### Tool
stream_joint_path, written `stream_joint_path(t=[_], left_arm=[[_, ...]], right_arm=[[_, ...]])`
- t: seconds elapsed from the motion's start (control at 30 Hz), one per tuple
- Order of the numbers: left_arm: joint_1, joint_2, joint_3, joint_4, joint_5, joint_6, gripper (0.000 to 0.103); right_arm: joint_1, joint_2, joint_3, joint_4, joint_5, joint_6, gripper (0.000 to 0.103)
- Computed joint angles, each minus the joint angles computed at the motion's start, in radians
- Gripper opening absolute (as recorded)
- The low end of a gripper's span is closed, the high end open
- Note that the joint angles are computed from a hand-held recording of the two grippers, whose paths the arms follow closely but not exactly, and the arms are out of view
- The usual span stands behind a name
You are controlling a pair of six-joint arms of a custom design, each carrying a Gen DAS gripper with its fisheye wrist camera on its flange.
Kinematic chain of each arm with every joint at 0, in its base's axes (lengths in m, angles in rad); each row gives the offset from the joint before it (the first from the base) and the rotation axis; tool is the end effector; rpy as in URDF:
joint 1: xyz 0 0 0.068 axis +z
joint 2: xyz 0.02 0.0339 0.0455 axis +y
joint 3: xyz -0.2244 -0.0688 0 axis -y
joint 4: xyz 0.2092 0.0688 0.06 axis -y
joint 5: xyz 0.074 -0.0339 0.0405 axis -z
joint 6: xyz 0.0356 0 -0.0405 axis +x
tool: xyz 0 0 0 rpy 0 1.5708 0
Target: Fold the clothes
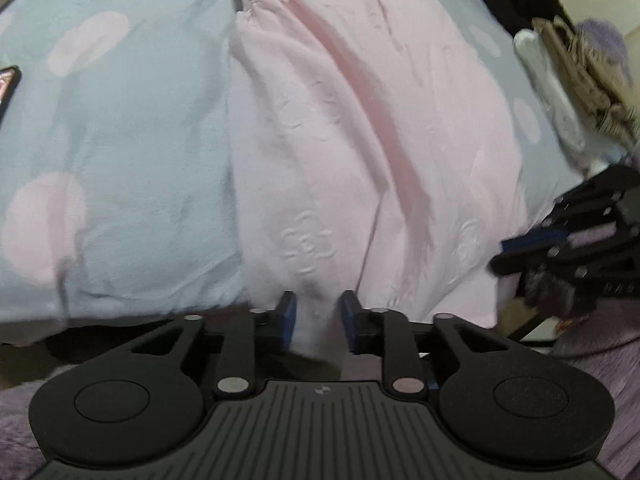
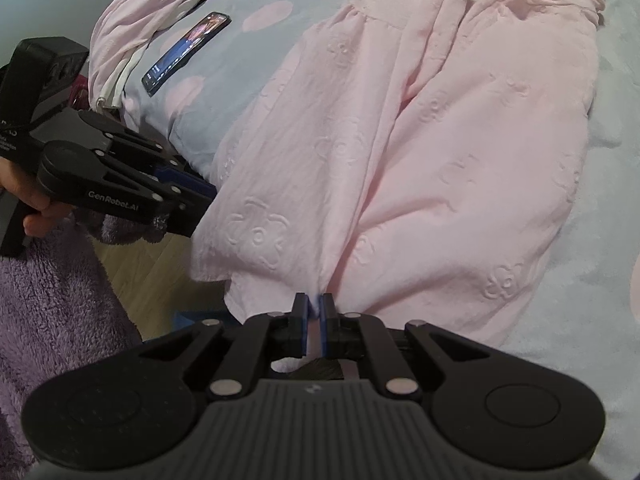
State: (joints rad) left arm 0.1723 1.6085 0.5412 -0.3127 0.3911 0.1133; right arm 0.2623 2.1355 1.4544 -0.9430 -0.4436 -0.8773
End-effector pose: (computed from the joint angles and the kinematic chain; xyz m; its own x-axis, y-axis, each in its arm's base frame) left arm 0.2016 0.0213 0.0785 -0.9710 -0.0629 -0.2307 0.0226 0.9363 -0.3504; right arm 0.3193 0.1016 0.1119 -0.4534 -0.8409 -0.2955 -0.8773 0.3623 0.3149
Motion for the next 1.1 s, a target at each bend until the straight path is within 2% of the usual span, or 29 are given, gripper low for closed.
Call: stream_joint_path(t=[0.03,0.17,0.3,0.53,0.67,0.77,0.9,0.97,1.0,1.03,1.07,1.1], left_arm=[[-0.004,0.007,-0.001,0.017,0.004,-0.023,0.032],[-0.048,0.084,-0.002,0.112,-0.016,-0.127,0.031],[-0.056,0.096,-0.011,0.132,-0.032,-0.145,0.002],[0.017,-0.064,-0.031,-0.028,-0.048,-0.057,0.000],[0.079,-0.065,-0.023,-0.078,-0.146,-0.003,0.000],[0.119,-0.008,0.013,-0.087,-0.109,0.031,0.000],[0.085,-0.089,0.007,-0.125,-0.103,0.105,0.000],[0.147,-0.132,0.012,-0.175,-0.070,0.220,0.000],[0.159,-0.150,0.014,-0.185,-0.059,0.244,0.006],[0.157,-0.168,0.014,-0.185,-0.053,0.245,0.019],[0.164,-0.180,0.015,-0.184,-0.051,0.247,0.028],[0.175,-0.187,0.018,-0.182,-0.053,0.250,0.046]], right_arm=[[-0.002,-0.003,-0.002,0.002,-0.001,-0.001,0.007],[0.004,-0.008,-0.012,0.009,-0.002,-0.003,0.007],[0.009,-0.013,-0.019,0.013,-0.002,-0.011,0.007],[-0.004,-0.005,0.002,-0.016,0.020,-0.018,0.004],[0.000,0.014,0.015,-0.021,0.044,-0.016,0.003],[0.007,0.012,0.011,-0.014,0.064,-0.016,0.003],[-0.006,-0.013,0.023,-0.033,0.050,-0.048,0.008],[-0.018,-0.021,0.041,-0.049,0.035,-0.061,0.008],[-0.029,-0.020,0.054,-0.060,0.026,-0.061,0.010],[-0.037,-0.017,0.071,-0.070,0.018,-0.055,0.016],[-0.049,-0.013,0.089,-0.078,0.015,-0.047,0.024],[-0.060,-0.011,0.100,-0.078,0.019,-0.037,0.040]])
